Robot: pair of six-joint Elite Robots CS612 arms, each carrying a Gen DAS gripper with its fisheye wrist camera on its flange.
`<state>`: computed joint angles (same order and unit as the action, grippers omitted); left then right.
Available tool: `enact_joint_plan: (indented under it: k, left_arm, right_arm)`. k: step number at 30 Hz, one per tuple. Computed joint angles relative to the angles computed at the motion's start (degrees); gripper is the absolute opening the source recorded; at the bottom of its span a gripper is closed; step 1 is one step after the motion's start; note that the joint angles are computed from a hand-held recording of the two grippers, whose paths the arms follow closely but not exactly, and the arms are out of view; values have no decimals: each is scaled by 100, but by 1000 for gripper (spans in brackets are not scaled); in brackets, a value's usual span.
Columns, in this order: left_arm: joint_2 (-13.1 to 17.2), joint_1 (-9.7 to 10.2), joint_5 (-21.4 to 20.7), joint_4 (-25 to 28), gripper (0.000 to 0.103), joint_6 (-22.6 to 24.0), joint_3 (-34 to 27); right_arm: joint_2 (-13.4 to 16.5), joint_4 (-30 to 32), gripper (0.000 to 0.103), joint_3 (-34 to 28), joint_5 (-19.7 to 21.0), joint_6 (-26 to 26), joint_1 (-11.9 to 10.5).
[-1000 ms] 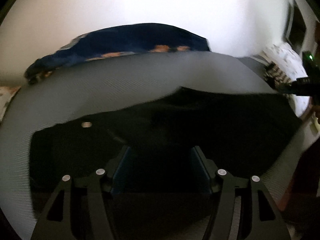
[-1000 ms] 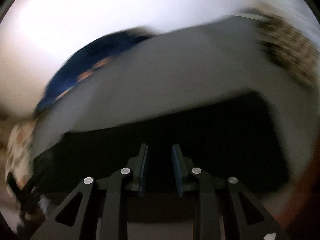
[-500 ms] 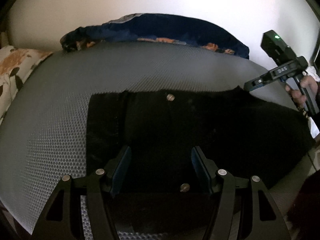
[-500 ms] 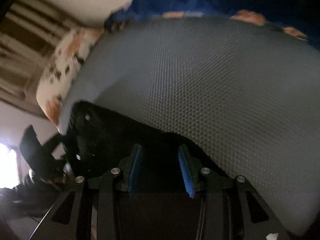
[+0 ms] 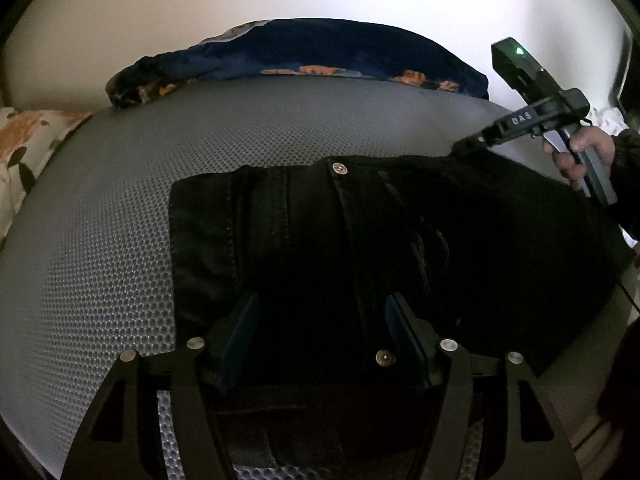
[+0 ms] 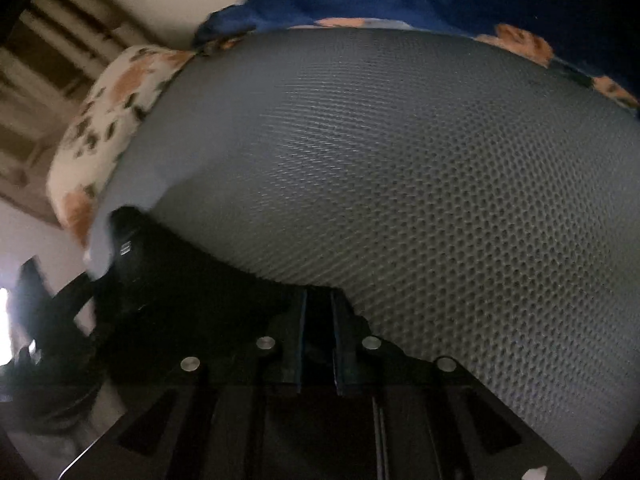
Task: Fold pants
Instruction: 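Release the pants and withdraw both grippers above the bed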
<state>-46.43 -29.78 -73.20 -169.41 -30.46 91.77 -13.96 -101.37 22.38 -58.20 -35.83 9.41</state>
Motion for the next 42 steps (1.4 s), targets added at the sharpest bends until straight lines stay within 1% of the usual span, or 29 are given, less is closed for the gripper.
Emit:
enact_joint_plan:
  k: [2,4,5,6,8,9,10,11,13,14,15,17,18,19,22,23,26,27,29,31,32,33,36,37,38,39,42]
  left_arm:
    - [-6,5,-19,71,67,-9,-22]
    - [-40,13,-51,302,67,-86,-88]
    - [-65,4,-15,416,67,-105,-123]
    - [-94,-22,76,454,67,-75,-147]
    - [-127,-81,221,278,67,131,-183]
    - [-125,-106,267,197,67,216,-216]
    - [-109,-127,297,147,68,308,-278]
    - [-70,-145,287,116,68,423,-377]
    - [65,-159,103,-3,69,702,-630]
    - [154,-157,-12,11,69,834,-797]
    - [251,-164,-117,59,69,976,-978]
    - [489,-162,-367,137,69,1272,-1387]
    - [600,-154,-483,221,69,1357,-1583]
    - [706,-146,-577,352,69,1395,-1781]
    - [1026,-96,-978,676,69,1286,-2353]
    - [1114,-87,-1044,786,69,1249,-2511]
    - [1356,-90,-972,1147,69,1230,-2932]
    - [1449,-96,-898,1321,69,1166,-3101]
    - [1562,-77,-854,1603,69,985,-3300]
    - [1639,-78,-668,1907,69,839,-3431]
    - [1660,-85,-569,1951,69,762,-3443]
    - [1669,-85,-545,1811,69,743,-3406]
    - [1661,-112,-430,1760,70,770,-3371]
    - [1666,-113,-408,1757,71,765,-3371]
    - [1663,-114,-380,1756,75,734,-3359]
    - [1672,-104,-379,1780,79,680,-3372]
    - [1673,-30,-649,1785,82,485,-3381]
  right_arm:
    - [-126,-350,11,270,-83,110,12]
    - [-237,-534,23,446,-28,353,-11]
    - [-344,-756,25,632,-12,484,-28]
    - [-523,-1109,25,945,30,658,-74]
    - [-861,-1753,27,1538,102,938,-164]
    - [-1102,-2271,35,1987,79,1154,-228]
    - [-1270,-2632,40,2303,-23,1248,-273]
    - [-1483,-3109,41,2718,-227,1377,-321]
    - [-1732,-3624,41,3225,-572,1507,-357]
    - [-1826,-3808,41,3434,-697,1581,-384]
    - [-1943,-4016,41,3704,-918,1665,-424]
    - [-2047,-4241,41,3989,-1235,1719,-459]
    - [-2080,-4324,41,4126,-1430,1742,-477]
    - [-2089,-4359,41,4192,-1534,1798,-483]
    - [-2056,-4464,40,4321,-1692,1970,-486]
    - [-2028,-4517,40,4323,-1754,2015,-483]
    - [-1910,-4594,39,4227,-1890,2126,-474]
    - [-1843,-4653,39,4158,-2010,2189,-461]
    - [-1765,-4787,39,4079,-2088,2249,-452]
    - [-1722,-4877,39,4025,-2127,2354,-461]
    - [-1684,-4867,39,3956,-2121,2441,-459]
    - [-1662,-4868,39,3919,-2111,2477,-466]
    - [-1634,-4857,40,3864,-2093,2565,-466]
    - [-1639,-4863,40,3869,-2093,2562,-467]
    - [-1649,-4875,40,3886,-2097,2557,-466]
    - [-1651,-4863,40,3883,-2103,2552,-465]
    - [-1660,-4773,40,3862,-2075,2570,-474]
